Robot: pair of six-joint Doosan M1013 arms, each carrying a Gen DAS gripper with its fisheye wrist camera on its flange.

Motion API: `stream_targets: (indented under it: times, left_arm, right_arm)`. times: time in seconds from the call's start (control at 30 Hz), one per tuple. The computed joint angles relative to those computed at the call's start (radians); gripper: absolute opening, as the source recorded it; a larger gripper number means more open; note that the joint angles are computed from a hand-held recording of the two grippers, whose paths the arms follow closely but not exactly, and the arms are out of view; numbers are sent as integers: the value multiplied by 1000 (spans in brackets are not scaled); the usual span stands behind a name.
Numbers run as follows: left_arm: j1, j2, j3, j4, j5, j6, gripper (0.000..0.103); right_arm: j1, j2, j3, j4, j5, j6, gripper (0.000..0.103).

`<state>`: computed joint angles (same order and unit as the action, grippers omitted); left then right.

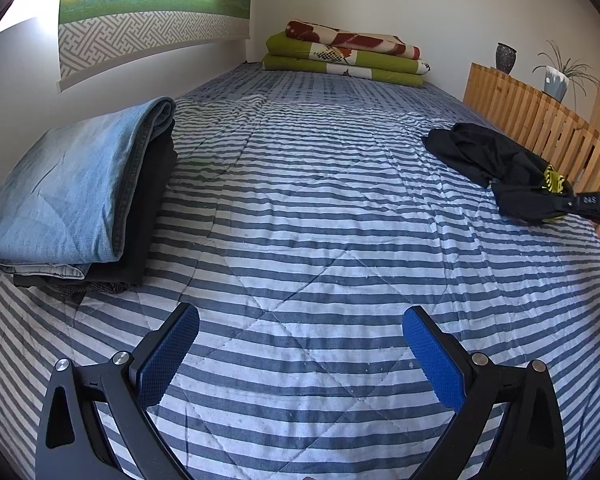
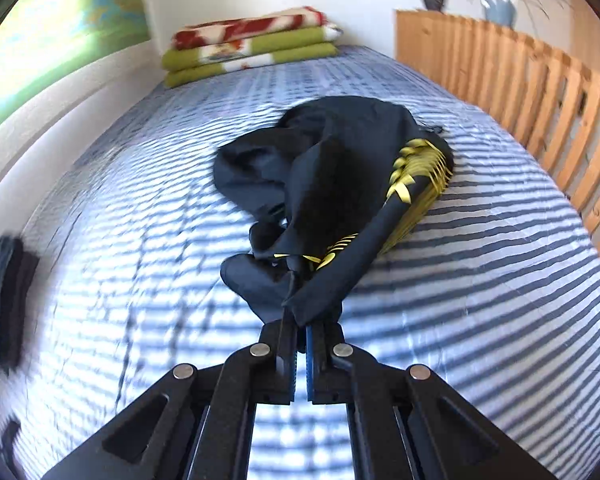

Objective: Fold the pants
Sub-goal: 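Reach the right tool to the black pants and grasp the waistband, then grasp a pant leg with the left tool while the right tool lifts the waistband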

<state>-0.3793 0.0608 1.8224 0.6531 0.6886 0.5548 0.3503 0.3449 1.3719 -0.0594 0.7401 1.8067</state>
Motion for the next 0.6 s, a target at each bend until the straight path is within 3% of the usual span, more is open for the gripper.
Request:
stream_targets:
  times: [0.13, 0.27, 0.5, 0.6]
  left_arm:
    - [0, -22, 23, 8, -23, -19, 103]
    - [-11, -47, 47, 51, -26, -90, 103]
    - [-42, -109, 104, -92, -41, -151, 102]
    - [-77, -120, 101, -119, 20, -102, 100]
  right_arm:
    - [23, -113, 126, 92, -21, -82, 3]
    - [81, -223, 246, 117, -34, -188, 3]
    - [181, -343, 390, 260, 71, -465, 3]
    - [194, -395, 451, 320, 99, -554, 3]
